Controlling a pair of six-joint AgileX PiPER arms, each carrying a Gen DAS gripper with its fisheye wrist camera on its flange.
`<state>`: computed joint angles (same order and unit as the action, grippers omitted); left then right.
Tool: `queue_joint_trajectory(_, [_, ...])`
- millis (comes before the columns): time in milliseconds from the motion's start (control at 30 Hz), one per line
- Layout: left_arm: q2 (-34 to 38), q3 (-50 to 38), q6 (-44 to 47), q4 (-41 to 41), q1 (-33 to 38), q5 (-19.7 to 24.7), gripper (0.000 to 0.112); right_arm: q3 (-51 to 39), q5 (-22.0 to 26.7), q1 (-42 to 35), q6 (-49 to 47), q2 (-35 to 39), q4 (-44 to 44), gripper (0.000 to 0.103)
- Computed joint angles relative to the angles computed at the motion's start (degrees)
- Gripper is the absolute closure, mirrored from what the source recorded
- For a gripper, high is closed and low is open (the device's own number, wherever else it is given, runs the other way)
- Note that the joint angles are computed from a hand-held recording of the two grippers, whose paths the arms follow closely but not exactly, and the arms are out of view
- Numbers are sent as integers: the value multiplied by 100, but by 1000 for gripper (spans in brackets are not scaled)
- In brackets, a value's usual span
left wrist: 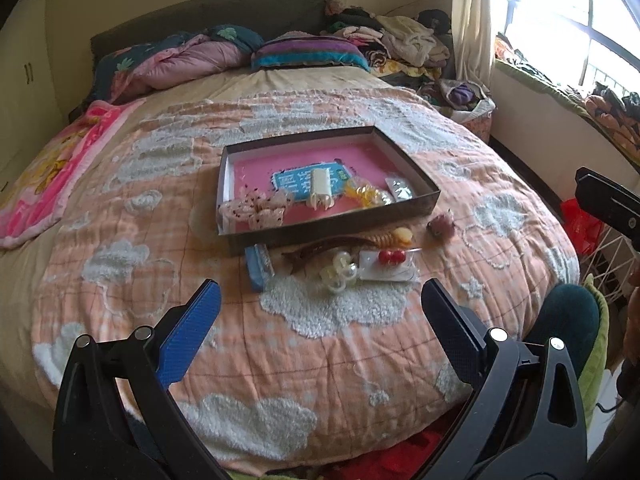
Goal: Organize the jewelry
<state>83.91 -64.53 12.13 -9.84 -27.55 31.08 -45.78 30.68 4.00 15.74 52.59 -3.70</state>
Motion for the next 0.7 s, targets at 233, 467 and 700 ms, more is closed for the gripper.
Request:
queue_joint_trajectory(233, [-124, 339, 202, -168, 55, -96, 19, 225, 126, 187, 234, -118, -157, 9])
queue_joint_trajectory(467, [-159, 673, 389, -293, 33, -174, 19, 668, 237, 280, 304, -223, -277, 9])
queue_joint_trajectory(700, [-26, 796, 294, -163, -86, -258, 19, 1058, 180, 18, 14, -290, 93, 9])
